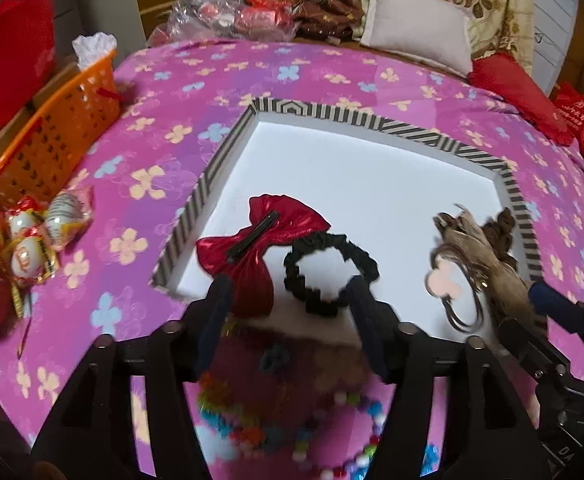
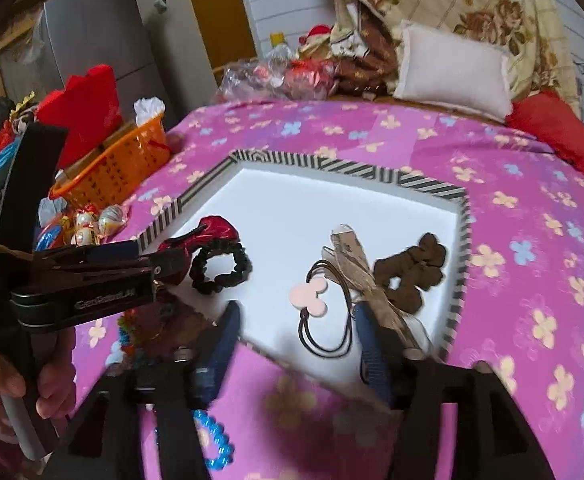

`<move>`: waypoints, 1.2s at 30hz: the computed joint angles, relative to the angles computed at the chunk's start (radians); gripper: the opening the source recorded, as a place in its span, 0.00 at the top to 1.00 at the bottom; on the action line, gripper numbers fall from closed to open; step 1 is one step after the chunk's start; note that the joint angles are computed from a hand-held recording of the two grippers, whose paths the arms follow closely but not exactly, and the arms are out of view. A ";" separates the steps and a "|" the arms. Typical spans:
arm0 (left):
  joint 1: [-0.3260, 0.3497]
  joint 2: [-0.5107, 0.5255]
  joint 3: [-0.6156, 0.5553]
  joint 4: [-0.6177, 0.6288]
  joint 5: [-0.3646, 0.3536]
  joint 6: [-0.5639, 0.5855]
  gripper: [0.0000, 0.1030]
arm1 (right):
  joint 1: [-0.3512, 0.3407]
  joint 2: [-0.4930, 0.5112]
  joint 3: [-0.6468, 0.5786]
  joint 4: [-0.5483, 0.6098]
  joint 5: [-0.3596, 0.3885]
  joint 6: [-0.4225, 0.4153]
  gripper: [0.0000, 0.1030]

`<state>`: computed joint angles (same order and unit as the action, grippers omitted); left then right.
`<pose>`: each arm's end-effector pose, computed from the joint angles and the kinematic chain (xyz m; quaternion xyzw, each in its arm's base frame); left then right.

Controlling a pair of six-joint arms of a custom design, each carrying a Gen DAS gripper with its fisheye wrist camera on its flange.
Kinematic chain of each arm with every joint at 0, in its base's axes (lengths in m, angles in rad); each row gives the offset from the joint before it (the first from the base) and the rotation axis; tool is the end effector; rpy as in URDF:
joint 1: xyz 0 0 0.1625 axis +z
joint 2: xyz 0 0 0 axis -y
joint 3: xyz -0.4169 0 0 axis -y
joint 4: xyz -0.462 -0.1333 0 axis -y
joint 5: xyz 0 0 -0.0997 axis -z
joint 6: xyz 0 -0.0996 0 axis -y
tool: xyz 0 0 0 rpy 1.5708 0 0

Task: Organize jewelry
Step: 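Carry the scrunchie and hair tie into the tray and release both, then withdraw both grippers from the tray toward the beaded bracelets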

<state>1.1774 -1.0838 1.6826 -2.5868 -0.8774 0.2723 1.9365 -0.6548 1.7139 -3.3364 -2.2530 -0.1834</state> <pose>-0.0860 -0.7210 0.2409 0.2341 0.8926 -0.2145 0.3200 0.3101 -0.6125 0.0195 0.1283 -0.8825 0.3532 0.2829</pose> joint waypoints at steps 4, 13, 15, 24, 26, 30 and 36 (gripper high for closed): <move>-0.016 -0.073 0.077 -0.038 -0.013 0.020 0.33 | 0.027 -0.013 0.045 -0.060 -0.018 -0.001 0.35; -0.054 -0.241 0.264 -0.120 0.007 0.060 0.33 | 0.071 -0.032 0.137 -0.110 -0.034 0.077 0.32; -0.055 -0.278 0.300 -0.124 0.010 0.048 0.33 | 0.081 -0.031 0.148 -0.116 -0.041 0.085 0.29; -0.047 -0.374 0.418 -0.154 0.051 0.005 0.33 | 0.121 -0.001 0.168 -0.136 -0.070 0.104 0.28; -0.045 -0.382 0.431 -0.163 0.065 0.005 0.33 | 0.124 0.004 0.170 -0.127 -0.079 0.108 0.28; -0.038 -0.395 0.446 -0.177 0.074 0.009 0.33 | 0.126 0.008 0.177 -0.121 -0.081 0.115 0.28; -0.028 -0.406 0.453 -0.163 0.075 -0.005 0.33 | 0.124 0.010 0.180 -0.101 -0.082 0.129 0.28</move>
<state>1.1496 -1.4896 2.1352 -2.7498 -0.8019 0.2670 2.0602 -0.6453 1.8938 -3.4377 -2.3350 -0.0541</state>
